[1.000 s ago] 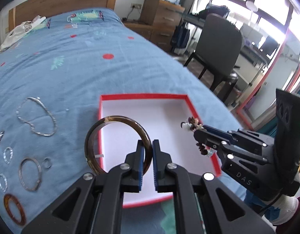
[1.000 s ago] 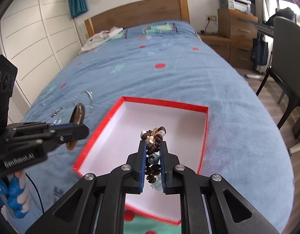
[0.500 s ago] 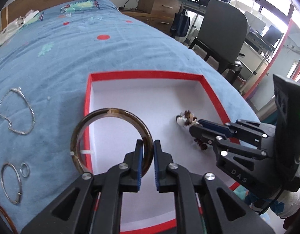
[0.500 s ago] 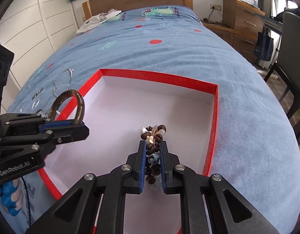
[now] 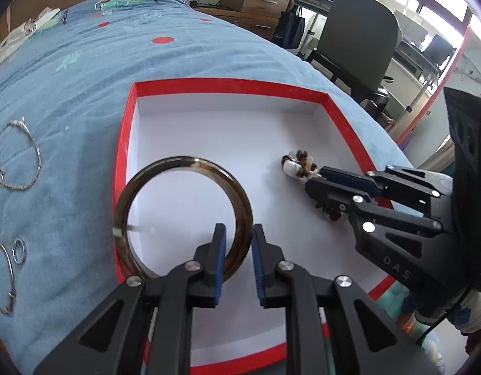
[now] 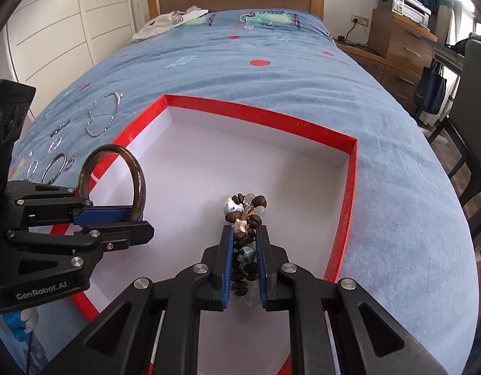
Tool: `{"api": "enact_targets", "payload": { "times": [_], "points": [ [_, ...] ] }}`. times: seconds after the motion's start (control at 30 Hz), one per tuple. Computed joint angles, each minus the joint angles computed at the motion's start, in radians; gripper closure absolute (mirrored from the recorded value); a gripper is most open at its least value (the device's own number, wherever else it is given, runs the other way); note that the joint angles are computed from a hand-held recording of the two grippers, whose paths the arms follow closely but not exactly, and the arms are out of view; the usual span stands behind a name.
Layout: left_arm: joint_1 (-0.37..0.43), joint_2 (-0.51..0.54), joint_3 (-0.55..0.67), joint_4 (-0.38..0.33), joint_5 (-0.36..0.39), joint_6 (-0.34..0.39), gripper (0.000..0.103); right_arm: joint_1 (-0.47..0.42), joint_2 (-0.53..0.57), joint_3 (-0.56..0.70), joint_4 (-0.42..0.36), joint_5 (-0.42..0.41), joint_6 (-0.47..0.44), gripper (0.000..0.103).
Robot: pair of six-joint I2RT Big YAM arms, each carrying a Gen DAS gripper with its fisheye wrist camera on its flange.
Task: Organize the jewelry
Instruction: 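Carry the beaded bracelet and dark bangle together into the red box, then open the right tool to drop the bracelet while the left tool releases the bangle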
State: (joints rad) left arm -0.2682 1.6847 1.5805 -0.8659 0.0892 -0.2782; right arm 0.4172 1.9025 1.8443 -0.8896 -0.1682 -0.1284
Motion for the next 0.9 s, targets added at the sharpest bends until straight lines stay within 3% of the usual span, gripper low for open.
{"api": "enact_targets", "payload": {
  "times": [0.37, 0.63, 0.9],
  "points": [
    [-0.004, -0.031, -0.049, 0.02, -0.007, -0.037, 0.086, -0.002, 0.009, 0.013, -0.02, -0.022, -0.037, 0.089],
    [-0.011, -0.041, -0.067, 0.029, -0.022, -0.044, 0.087, -0.002, 0.0, -0.016, 0.021, -0.048, -0.092, 0.089],
    [-0.018, -0.067, -0.106, 0.04, -0.054, -0.075, 0.087, -0.008, 0.015, -0.006, 0.039, -0.129, -0.163, 0.089]
  ]
}}
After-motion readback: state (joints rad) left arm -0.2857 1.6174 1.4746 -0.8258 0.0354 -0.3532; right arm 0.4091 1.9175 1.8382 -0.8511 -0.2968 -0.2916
